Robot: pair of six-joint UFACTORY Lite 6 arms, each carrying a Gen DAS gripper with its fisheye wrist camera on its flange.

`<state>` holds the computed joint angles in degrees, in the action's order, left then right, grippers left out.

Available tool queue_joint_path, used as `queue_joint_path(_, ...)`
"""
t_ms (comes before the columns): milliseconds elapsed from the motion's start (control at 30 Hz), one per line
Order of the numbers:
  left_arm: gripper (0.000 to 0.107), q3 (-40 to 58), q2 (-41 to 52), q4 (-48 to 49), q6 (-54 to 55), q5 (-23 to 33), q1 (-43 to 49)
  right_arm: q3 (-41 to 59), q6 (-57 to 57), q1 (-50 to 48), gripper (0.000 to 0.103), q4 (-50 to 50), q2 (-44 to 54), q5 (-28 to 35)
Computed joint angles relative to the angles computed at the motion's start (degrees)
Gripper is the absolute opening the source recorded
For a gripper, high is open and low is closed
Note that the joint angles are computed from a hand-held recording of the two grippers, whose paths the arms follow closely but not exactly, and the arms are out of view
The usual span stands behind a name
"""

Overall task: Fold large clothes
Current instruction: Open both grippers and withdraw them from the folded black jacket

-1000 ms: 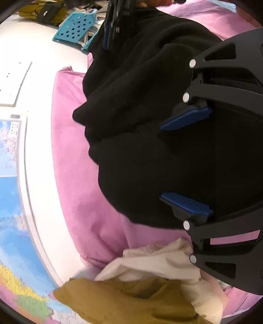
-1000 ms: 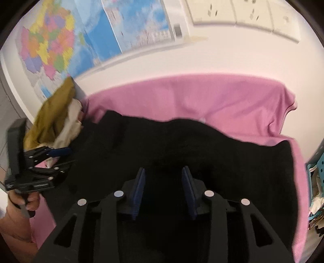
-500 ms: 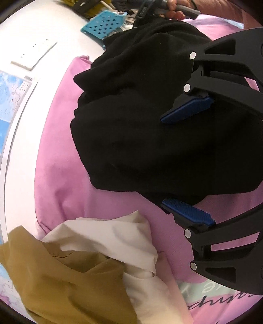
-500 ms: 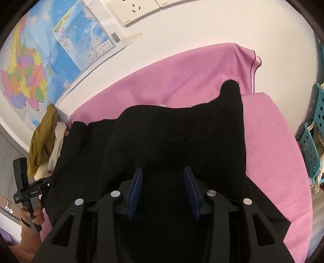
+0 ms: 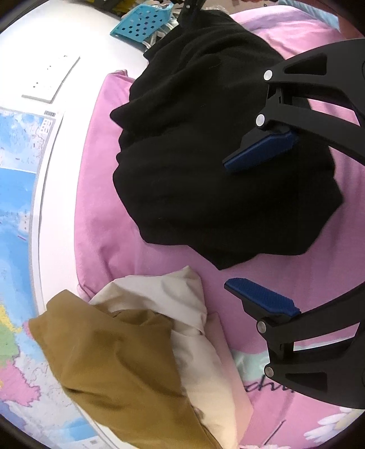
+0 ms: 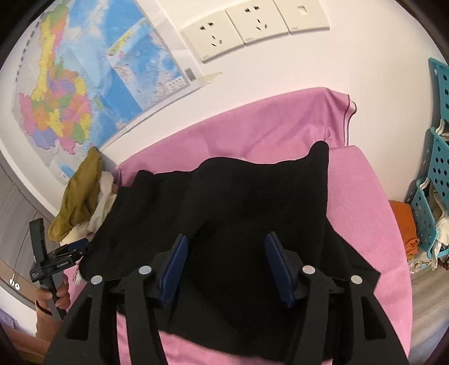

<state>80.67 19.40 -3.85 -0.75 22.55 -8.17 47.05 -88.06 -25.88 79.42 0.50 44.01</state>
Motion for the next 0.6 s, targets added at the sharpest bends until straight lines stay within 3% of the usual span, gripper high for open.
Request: queue_joint_path(600, 0.084, -15.31, -13.27, -0.5, 0.11, -3.91, -0.04, -15.9, -1.19, -12.24, 0.064, -5.17, -14.13, 11.52)
